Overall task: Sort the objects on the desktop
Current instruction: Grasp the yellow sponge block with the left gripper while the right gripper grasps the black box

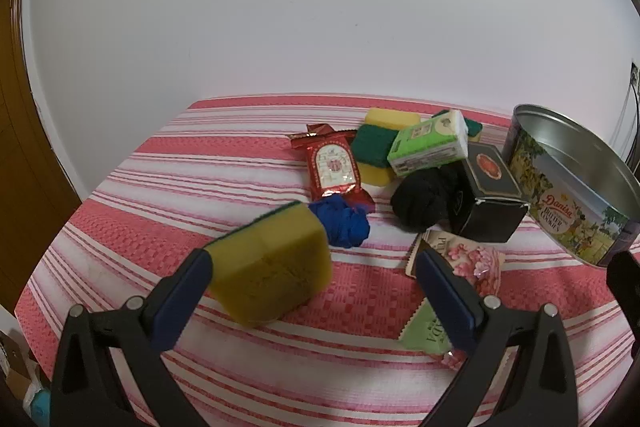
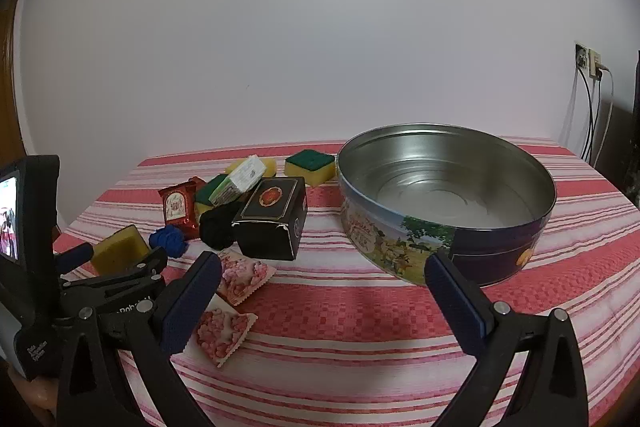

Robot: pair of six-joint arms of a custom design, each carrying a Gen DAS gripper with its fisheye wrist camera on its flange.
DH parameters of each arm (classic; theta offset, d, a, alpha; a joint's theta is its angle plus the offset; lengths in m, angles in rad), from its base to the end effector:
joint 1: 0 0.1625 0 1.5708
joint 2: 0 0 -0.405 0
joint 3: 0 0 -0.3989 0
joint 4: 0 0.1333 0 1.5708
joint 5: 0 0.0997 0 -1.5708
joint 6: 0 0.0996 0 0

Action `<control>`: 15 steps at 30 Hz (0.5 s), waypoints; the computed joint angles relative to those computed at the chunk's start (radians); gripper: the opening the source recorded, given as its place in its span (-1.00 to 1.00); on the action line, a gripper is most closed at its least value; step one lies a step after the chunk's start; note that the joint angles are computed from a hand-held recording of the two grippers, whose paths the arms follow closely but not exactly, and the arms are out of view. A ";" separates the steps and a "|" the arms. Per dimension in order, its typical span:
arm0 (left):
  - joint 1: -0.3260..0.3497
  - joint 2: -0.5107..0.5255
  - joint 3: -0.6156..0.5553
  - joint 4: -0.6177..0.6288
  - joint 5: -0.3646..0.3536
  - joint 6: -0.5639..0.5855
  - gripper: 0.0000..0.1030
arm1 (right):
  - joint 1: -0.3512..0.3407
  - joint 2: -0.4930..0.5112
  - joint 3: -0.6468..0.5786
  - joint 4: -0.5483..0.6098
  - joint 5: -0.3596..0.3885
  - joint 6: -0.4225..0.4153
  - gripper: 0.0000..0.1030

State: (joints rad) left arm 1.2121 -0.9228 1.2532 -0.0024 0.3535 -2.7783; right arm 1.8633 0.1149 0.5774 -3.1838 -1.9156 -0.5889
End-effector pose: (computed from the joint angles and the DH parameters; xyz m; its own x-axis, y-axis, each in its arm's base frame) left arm -0.0062 -0.6623 0.2505 -0.5542 -0.5566 -0.6189 0.3317 0.5343 -0.7775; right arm 0.3389 -0.7798 -0.1159 -0.7169 -0.3333 0.6123 -0.6888 0.4743 -0.5483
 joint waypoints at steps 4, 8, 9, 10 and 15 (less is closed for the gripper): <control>0.002 -0.001 0.001 0.001 0.003 -0.002 0.99 | 0.001 0.009 -0.017 0.016 0.000 0.000 0.99; 0.002 -0.001 -0.001 0.005 0.002 -0.009 0.99 | 0.003 0.012 -0.023 0.023 -0.001 0.001 0.99; 0.003 0.000 -0.003 0.009 0.001 -0.011 0.99 | 0.003 0.015 -0.028 0.026 -0.002 0.001 0.99; 0.003 0.001 -0.006 0.012 -0.001 -0.013 0.99 | 0.005 0.020 -0.038 0.031 -0.003 0.001 0.99; 0.006 -0.013 0.003 0.023 0.004 -0.021 0.99 | 0.008 0.028 -0.055 0.048 -0.006 0.000 0.99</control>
